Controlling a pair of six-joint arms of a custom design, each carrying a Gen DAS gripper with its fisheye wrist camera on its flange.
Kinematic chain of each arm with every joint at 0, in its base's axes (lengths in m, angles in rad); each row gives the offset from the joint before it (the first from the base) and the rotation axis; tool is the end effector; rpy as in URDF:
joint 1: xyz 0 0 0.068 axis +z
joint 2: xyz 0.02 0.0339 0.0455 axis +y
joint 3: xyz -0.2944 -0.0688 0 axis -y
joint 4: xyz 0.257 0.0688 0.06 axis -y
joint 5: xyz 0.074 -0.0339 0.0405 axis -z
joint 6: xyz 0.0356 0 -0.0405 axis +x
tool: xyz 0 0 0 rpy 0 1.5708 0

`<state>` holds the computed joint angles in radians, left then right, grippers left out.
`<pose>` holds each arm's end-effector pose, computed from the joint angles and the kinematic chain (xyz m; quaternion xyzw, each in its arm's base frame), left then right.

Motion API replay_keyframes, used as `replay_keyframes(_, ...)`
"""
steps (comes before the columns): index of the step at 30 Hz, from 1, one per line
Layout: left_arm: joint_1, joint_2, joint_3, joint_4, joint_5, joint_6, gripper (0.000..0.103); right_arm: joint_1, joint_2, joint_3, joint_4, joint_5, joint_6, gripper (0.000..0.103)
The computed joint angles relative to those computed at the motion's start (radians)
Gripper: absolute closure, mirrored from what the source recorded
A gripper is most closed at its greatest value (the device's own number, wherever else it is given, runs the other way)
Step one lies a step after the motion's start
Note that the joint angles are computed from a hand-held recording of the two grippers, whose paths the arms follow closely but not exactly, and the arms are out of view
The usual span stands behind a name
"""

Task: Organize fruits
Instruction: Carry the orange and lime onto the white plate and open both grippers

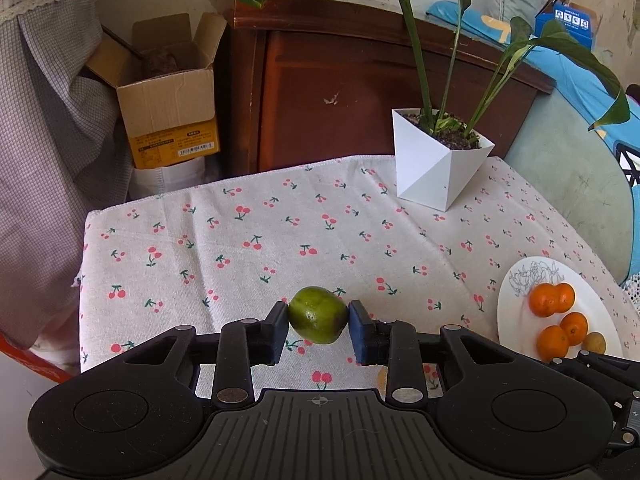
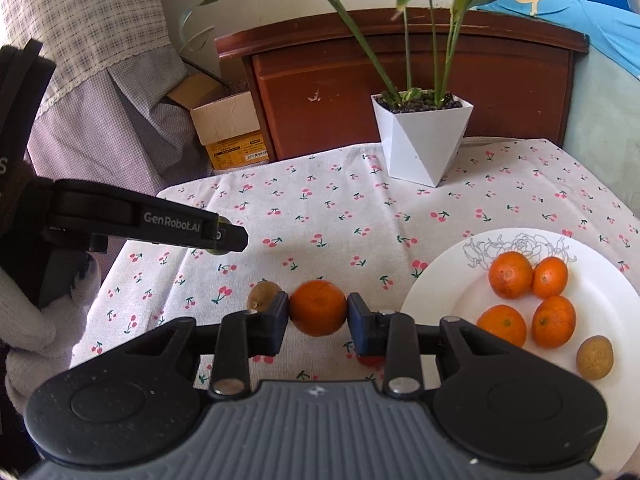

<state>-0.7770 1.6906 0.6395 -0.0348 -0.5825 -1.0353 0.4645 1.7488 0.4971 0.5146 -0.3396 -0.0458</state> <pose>0.2157 -0.1846 0.1207 -0.1881 0.9132 -0.0091 0.3613 0.2534 0.1402 0.1057 -0.2937 0.8548 0.2341 0.3582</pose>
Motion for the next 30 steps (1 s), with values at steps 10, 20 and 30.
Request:
replay_keyframes(10,-0.042,0.000,0.068,0.033,-0.022,0.049,0.073,-0.164,-0.159,-0.011,-0.068,-0.042,0.028,0.071)
replay_keyframes(20,-0.117,0.122,0.190,0.188,0.058,0.189,0.073,-0.365,-0.206,0.047,-0.219,-0.067,0.025,0.071)
replay_keyframes(30,-0.159,0.246,0.298,0.265,0.142,0.271,0.073,-0.504,-0.077,0.154,-0.345,-0.122,0.043,0.071)
